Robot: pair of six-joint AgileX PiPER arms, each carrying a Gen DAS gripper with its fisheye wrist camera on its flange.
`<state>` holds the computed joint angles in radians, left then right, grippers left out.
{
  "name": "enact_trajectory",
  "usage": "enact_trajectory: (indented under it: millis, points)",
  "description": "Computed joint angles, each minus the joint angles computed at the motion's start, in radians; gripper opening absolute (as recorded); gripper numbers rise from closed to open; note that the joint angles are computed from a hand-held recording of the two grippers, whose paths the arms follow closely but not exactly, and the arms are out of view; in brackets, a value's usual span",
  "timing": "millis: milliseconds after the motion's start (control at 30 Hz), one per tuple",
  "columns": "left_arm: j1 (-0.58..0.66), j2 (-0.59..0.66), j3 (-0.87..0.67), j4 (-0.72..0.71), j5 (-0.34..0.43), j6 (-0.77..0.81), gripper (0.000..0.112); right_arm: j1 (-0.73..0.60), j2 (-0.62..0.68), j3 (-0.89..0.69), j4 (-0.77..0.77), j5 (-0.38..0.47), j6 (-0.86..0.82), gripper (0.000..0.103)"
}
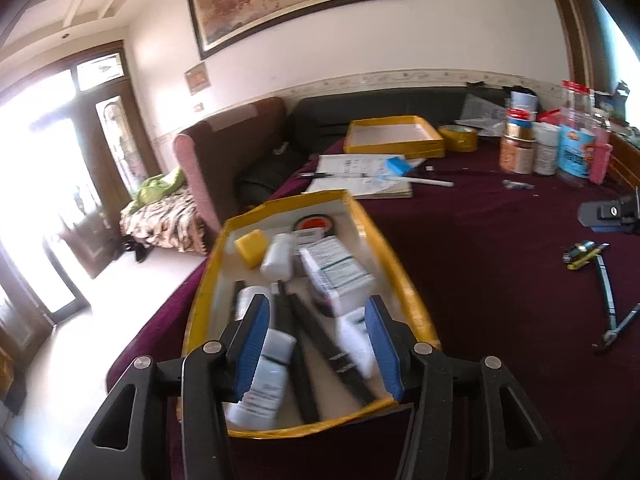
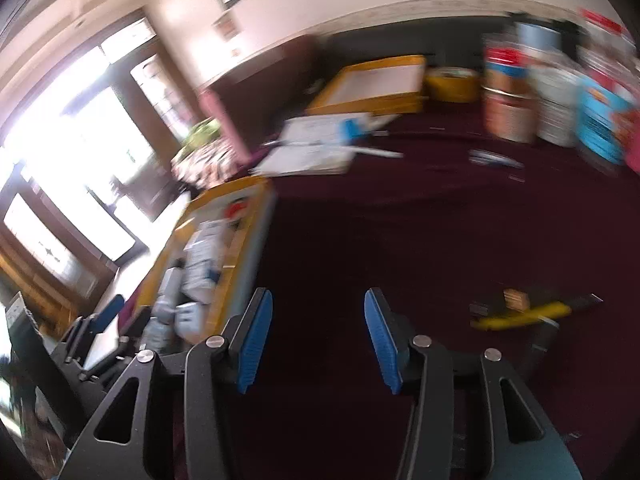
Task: Organize rigid objects
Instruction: 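Move left tool to a black marker on the table and grasp it, then grasp a black pen with right tool while left tool holds the marker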
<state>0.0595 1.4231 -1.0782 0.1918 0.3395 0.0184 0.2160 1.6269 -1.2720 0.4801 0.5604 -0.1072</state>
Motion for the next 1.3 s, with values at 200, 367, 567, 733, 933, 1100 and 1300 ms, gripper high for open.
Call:
enact_trajectory:
  millis: [200,367,567,733,933,1100,1300]
  points:
    - [-0.086,-0.019,-0.025,-0.152,0.069,0.157,0.053,-0.244,-0.126,0.225,0.234,-0.011,-0.228,0.047]
    - [-0.169,0.058,-0.136,-0.435,0.255,0.437,0.053,-0.409,-0.122,0.295,0.379,-0.012,-0.353,0.047]
    - [-0.28,0.263,-0.359,-0.617,0.518,0.555,0.052,-0.497,-0.117,0.307,0.493,0.034,-0.457,0.047]
    - [-0.395,0.391,-0.499,-0.567,0.562,0.484,0.052,-0.54,-0.13,0.328,0.555,0.064,-0.501,0.047]
    - [-0.468,0.598,-0.745,-0.495,0.643,0.354,0.049,-0.564,-0.116,0.327,0.579,0.081,-0.504,0.047]
    - [-0.446,0.605,-0.724,-0.481,0.621,0.325,0.014,-0.565,-0.102,0.318,0.557,0.091,-0.504,0.048]
    - [-0.34,0.436,-0.456,-0.517,0.508,0.41,0.014,-0.536,-0.037,0.277,0.492,0.121,-0.461,0.049]
